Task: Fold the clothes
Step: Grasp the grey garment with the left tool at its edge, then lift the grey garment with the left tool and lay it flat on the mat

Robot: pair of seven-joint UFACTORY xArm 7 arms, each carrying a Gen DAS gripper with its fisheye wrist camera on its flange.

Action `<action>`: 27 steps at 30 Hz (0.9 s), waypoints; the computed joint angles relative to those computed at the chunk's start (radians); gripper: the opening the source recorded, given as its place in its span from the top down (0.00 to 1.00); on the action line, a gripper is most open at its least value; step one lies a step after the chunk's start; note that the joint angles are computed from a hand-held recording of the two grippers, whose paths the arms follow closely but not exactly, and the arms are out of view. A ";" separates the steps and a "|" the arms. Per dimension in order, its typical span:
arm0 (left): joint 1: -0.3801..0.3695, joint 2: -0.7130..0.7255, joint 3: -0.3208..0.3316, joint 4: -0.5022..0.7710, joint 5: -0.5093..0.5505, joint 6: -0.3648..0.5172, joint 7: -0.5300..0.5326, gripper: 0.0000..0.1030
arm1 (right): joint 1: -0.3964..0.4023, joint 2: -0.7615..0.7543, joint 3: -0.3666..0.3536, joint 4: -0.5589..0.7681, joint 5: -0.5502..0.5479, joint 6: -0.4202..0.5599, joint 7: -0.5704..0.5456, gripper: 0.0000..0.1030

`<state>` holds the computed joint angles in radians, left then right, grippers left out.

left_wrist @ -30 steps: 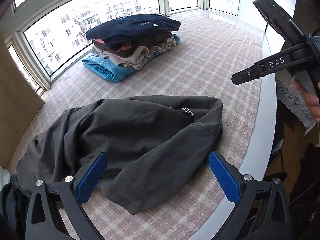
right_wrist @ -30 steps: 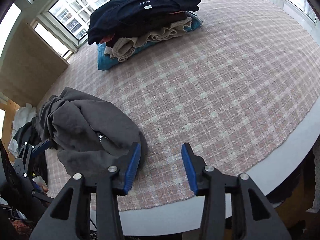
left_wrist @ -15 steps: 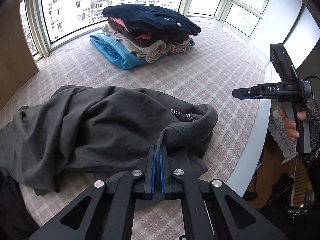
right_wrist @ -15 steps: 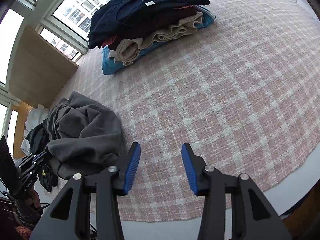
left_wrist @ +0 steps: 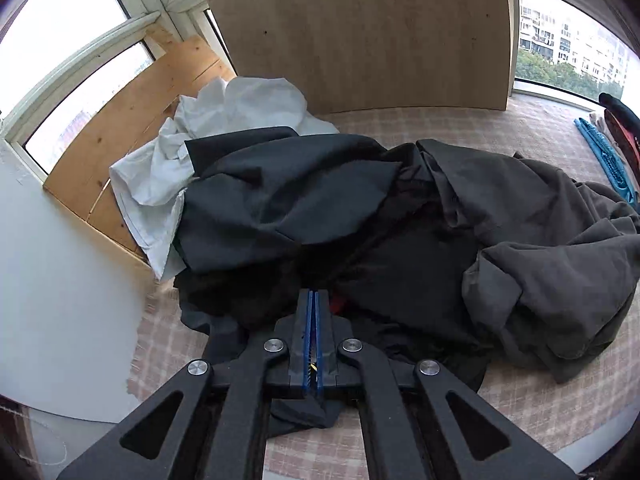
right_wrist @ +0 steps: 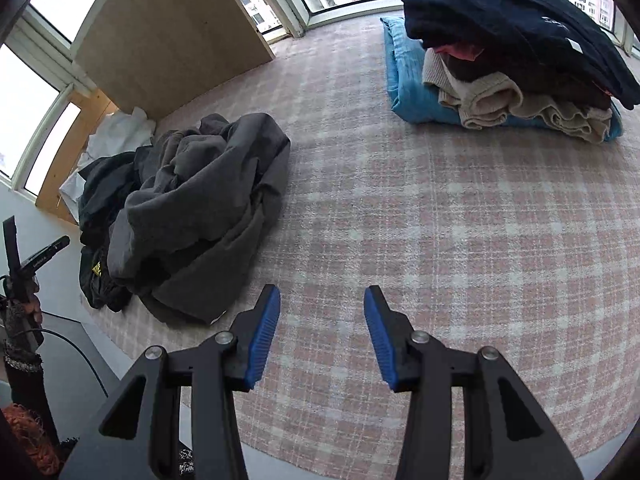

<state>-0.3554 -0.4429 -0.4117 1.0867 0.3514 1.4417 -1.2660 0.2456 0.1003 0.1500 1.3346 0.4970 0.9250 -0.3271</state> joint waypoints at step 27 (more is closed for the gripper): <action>-0.036 0.190 0.132 0.041 0.073 -0.374 0.270 0.97 | 0.172 0.690 0.086 1.013 -0.236 0.346 -0.075 0.50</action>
